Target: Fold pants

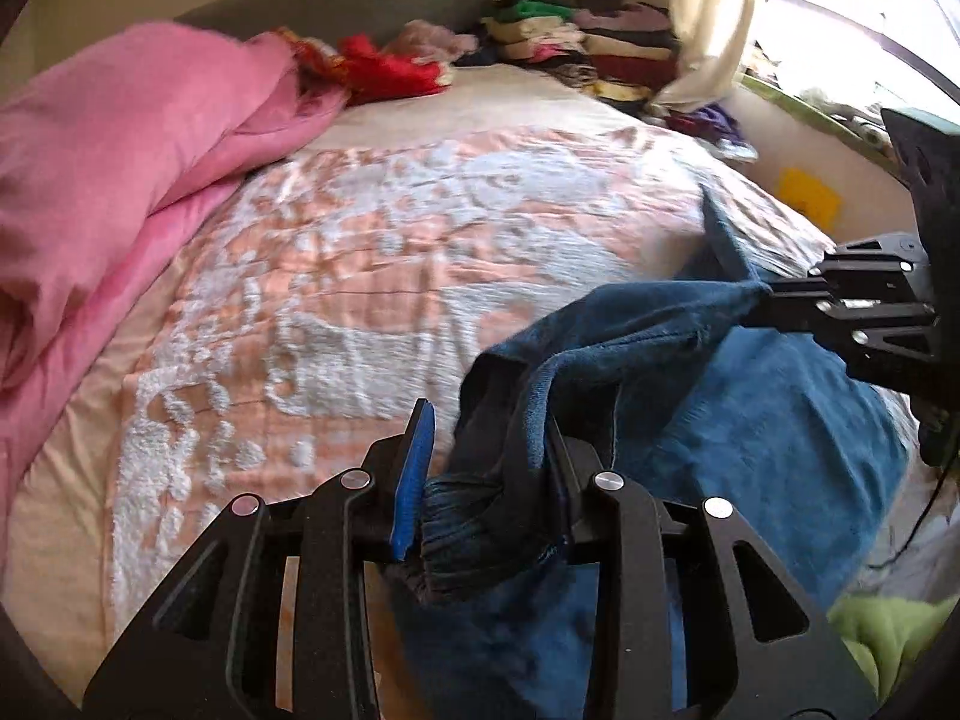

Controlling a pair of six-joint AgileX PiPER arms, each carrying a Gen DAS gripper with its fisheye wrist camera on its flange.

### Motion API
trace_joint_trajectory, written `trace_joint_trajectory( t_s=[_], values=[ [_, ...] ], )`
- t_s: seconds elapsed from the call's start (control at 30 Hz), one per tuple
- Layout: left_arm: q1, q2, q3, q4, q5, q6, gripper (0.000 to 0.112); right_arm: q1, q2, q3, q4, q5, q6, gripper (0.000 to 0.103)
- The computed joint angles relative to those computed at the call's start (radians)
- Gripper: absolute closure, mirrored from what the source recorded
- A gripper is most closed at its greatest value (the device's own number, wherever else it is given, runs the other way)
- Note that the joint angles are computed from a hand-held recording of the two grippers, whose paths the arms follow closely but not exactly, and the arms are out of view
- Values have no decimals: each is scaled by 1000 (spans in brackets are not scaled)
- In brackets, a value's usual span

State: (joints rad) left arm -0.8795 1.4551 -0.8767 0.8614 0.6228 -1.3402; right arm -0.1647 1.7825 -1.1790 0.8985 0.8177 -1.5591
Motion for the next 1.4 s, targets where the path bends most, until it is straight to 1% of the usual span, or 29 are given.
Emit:
trace_joint_trajectory(
  t_s=[0.1,0.17,0.23,0.3,0.4,0.5,0.57,0.63,0.73,0.77,0.83,0.87,0.9,0.93,1.0,1.03,1.13,1.2,1.23,1.27,1.33,1.37,1.4],
  values=[
    [-61,-30,18,-14,0,6,86,-119,-79,127,51,72,-96,97],
    [-110,-46,24,-24,22,9,86,-176,-130,206,37,107,-129,97],
    [-154,-66,39,-56,36,27,86,-206,-178,268,21,115,-161,97],
    [-186,-72,53,-89,55,52,86,-231,-217,310,-5,149,-163,97],
    [-232,-83,90,-121,97,54,86,-237,-259,370,-53,179,-163,97],
    [-279,-95,121,-144,146,21,86,-220,-298,444,-85,153,-191,97],
    [-317,-102,135,-140,183,-16,86,-207,-303,478,-106,148,-170,96],
    [-345,-119,150,-133,205,-44,86,-182,-326,526,-119,119,-186,96],
    [-367,-145,169,-131,230,-77,86,-163,-358,560,-129,114,-197,96],
    [-369,-151,172,-131,232,-84,86,-157,-370,574,-133,96,-197,96],
    [-382,-151,177,-130,236,-93,83,-163,-364,575,-137,93,-194,96],
    [-393,-143,176,-126,242,-98,80,-157,-356,573,-139,79,-185,96],
    [-402,-134,173,-127,251,-99,78,-138,-352,578,-147,47,-164,96],
    [-418,-122,164,-130,277,-103,74,-123,-340,576,-156,32,-145,94],
    [-446,-133,157,-134,307,-113,70,-90,-322,580,-157,-3,-114,94],
    [-473,-150,155,-127,336,-131,66,-79,-313,582,-156,-14,-106,93],
    [-530,-188,151,-126,415,-170,58,-77,-296,598,-149,-37,-120,93],
    [-560,-216,152,-132,453,-195,58,-73,-287,598,-141,-43,-118,93],
    [-588,-230,146,-124,497,-222,58,-67,-285,597,-140,-45,-118,93],
    [-598,-236,137,-119,516,-233,58,-64,-285,601,-137,-47,-123,92],
    [-598,-252,115,-103,524,-241,58,-61,-281,599,-138,-38,-124,88],
    [-587,-250,102,-96,508,-236,58,-60,-281,598,-142,-32,-121,88],
    [-553,-236,83,-95,472,-209,58,-61,-289,594,-150,-17,-112,88]
  ],
)
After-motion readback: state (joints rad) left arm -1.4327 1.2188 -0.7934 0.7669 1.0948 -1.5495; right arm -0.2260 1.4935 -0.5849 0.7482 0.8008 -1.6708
